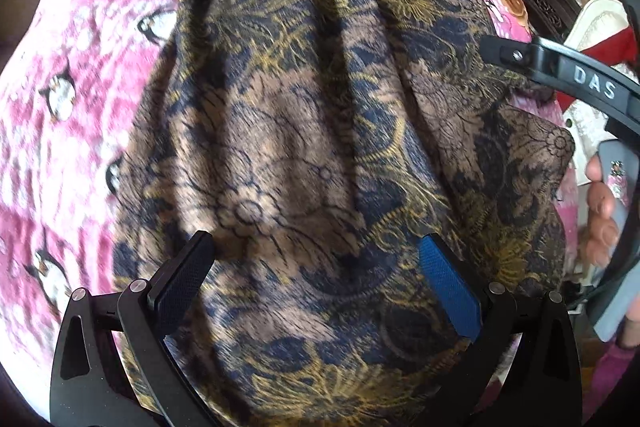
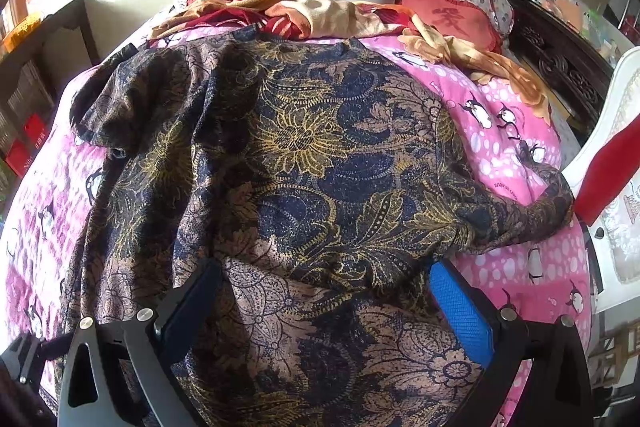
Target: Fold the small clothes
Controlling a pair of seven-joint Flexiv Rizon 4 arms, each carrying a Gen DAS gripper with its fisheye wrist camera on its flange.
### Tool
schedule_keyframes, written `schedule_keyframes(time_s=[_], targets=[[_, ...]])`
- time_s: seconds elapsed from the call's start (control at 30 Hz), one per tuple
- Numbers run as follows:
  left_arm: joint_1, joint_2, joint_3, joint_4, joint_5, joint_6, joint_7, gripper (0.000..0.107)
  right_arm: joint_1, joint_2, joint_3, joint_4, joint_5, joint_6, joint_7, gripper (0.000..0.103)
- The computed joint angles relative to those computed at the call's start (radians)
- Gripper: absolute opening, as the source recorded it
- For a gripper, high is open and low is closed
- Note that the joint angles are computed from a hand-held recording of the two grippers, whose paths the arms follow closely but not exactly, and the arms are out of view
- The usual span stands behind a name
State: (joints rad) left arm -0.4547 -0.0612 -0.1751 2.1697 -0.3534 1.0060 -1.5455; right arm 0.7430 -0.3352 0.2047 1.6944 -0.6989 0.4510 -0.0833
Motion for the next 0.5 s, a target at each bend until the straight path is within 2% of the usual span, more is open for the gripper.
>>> schedule_keyframes(time_s=[0.3,0.5], targets=[[-0.016,0.007,-0.011,0.010,-0.056,-0.044,0.038,0.102,-0.003,-0.001,0.000,-0.002,0.009,-0.004,-0.006,0.103],[-0.021,0.000,-0.011,0.004,-0.038,-0.045,0.037,0.102,-0.005,-0.005,0.001,-0.003,0.018,-0.004,-0.016,0.103]])
